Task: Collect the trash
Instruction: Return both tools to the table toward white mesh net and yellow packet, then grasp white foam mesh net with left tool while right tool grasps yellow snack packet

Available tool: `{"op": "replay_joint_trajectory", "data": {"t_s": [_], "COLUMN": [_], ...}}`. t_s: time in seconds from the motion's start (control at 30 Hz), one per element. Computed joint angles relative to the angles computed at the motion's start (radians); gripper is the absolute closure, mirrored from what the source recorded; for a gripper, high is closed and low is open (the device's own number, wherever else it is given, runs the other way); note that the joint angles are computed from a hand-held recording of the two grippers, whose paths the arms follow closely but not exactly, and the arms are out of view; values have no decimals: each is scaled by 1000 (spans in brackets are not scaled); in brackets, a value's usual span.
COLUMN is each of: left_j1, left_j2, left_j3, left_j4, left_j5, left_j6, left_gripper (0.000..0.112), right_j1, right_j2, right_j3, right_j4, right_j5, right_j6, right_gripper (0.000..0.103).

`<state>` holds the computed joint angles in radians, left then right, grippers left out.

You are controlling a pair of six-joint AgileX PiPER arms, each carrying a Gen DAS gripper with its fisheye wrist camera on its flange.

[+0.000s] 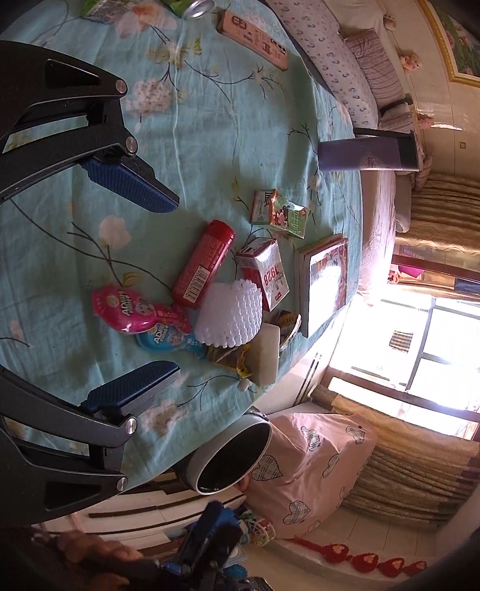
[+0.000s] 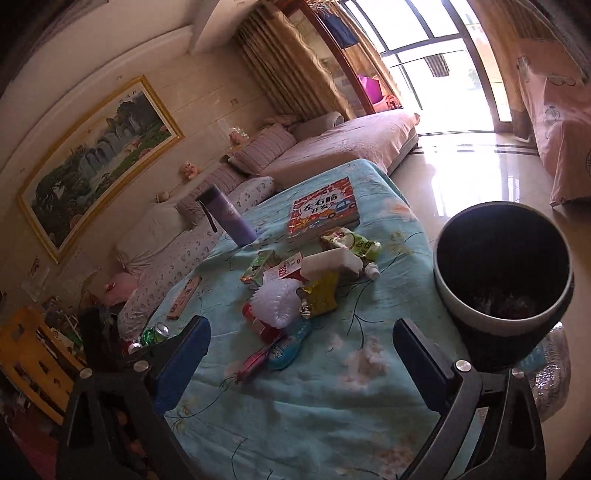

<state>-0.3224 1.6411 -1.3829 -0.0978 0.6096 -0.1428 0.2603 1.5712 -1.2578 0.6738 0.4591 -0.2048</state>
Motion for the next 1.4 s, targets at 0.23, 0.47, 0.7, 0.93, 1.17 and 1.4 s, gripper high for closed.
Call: {"op": "replay_joint_trajectory", "data": {"t_s": [0.23, 0.47, 0.7, 0.93, 1.17, 1.4], "left_j1": [28, 48, 38, 16, 27, 57], "left_j2": [179, 326, 391, 243, 117, 90], "left_j3": [-203, -364, -418, -250, -97, -80], "left_j4": [-90, -195, -256, -252, -213, -232], "left_j5": [52, 112, 145, 65, -14, -6], "left_j6": [65, 152, 209, 236, 185, 206], "left_gripper": [28, 28, 87, 90, 91, 91], "right_j1": [38, 39, 9, -2, 24, 99], "right_j2": [309, 507, 537, 386, 416, 606], "right_j3": [-260, -472, -468, -262, -320, -592], "right_j4": [-63, -140, 32, 151, 71, -322], "right_j5": [50, 135, 153, 80, 69, 118], "right_j6": [59, 115, -61, -206, -83, 341], "right_gripper": [51, 60, 97, 103, 51, 75]}}
